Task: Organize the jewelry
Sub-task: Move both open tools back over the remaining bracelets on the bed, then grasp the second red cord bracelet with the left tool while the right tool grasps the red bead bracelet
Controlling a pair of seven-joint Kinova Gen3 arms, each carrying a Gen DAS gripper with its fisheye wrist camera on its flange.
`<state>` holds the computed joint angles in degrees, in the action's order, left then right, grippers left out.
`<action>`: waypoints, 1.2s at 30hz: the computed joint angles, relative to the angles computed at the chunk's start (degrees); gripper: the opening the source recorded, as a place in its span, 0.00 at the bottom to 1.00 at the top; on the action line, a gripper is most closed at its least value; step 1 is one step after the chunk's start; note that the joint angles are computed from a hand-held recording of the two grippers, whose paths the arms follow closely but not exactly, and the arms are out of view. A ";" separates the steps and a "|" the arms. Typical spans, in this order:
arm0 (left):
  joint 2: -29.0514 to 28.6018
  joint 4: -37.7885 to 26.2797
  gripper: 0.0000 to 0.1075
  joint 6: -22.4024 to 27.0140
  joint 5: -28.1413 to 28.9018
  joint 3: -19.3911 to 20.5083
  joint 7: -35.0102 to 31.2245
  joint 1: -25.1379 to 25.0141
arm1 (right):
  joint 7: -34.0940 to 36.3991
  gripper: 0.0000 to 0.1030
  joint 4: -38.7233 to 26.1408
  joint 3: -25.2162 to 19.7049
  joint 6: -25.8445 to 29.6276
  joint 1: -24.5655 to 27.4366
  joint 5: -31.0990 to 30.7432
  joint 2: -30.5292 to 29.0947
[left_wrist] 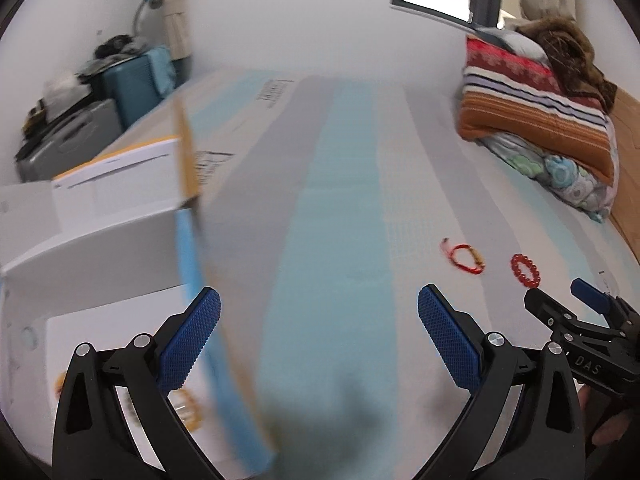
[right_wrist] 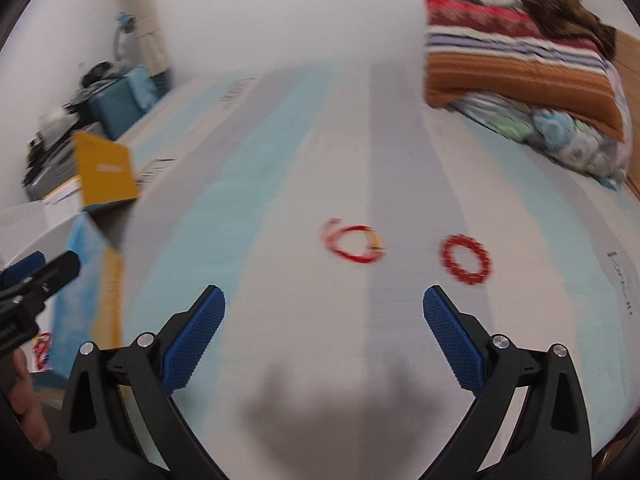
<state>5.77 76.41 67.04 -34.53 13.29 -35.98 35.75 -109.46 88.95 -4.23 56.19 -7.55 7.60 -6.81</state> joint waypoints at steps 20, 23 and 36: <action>30.96 -27.49 0.89 -2.07 5.78 -8.90 -10.21 8.53 | 18.72 0.82 1.06 9.27 -8.60 15.34 -11.69 15.07; 34.30 -31.80 0.87 -0.78 7.60 -10.42 -12.58 9.29 | 19.80 0.78 0.30 9.44 -8.66 17.37 -13.26 16.82; 39.41 -38.08 0.44 1.27 13.54 -14.80 -17.78 11.27 | 18.38 0.40 0.20 9.35 -9.15 18.07 -10.37 18.51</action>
<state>45.18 38.33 68.30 -20.99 -1.51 -53.75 47.02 -91.09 89.15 5.12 47.04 10.53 -2.77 11.70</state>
